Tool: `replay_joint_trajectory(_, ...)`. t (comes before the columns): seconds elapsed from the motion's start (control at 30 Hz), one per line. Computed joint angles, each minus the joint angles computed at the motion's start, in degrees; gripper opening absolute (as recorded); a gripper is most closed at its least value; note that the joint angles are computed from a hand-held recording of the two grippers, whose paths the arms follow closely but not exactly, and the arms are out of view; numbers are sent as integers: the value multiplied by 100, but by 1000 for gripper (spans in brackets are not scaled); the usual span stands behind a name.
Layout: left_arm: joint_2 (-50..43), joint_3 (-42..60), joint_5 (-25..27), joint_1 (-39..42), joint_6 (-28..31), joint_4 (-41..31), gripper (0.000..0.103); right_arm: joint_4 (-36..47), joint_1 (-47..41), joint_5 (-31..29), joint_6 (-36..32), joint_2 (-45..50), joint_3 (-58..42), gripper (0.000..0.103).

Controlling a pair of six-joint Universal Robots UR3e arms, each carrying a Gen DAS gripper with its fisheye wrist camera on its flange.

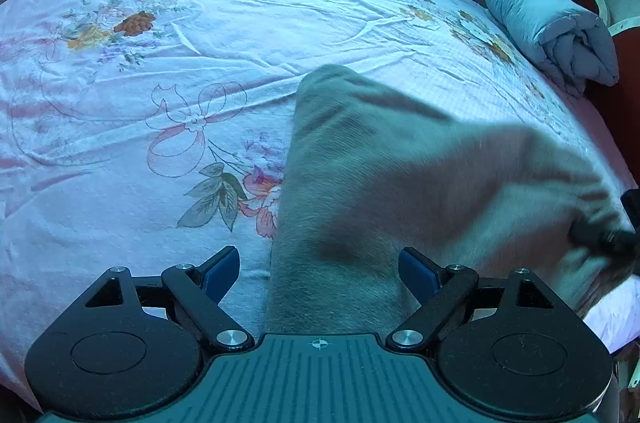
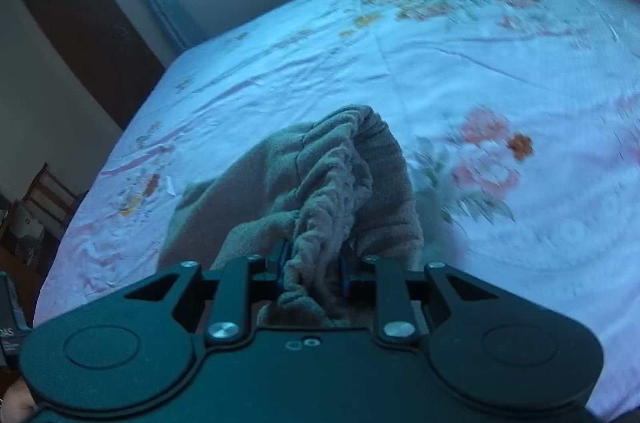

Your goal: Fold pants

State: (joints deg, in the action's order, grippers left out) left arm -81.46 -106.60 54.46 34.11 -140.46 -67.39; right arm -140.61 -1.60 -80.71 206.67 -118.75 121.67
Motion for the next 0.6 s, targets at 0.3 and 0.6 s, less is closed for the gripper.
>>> replay_joint_trajectory(0.3,111,-296,241,-105,153,47,86,143,-1047,884,-24,-830,1284,28)
replay_joint_trajectory(0.6,828,-306,-276,498,853,-957,86,662,-814,113,-460,-1334,679,40)
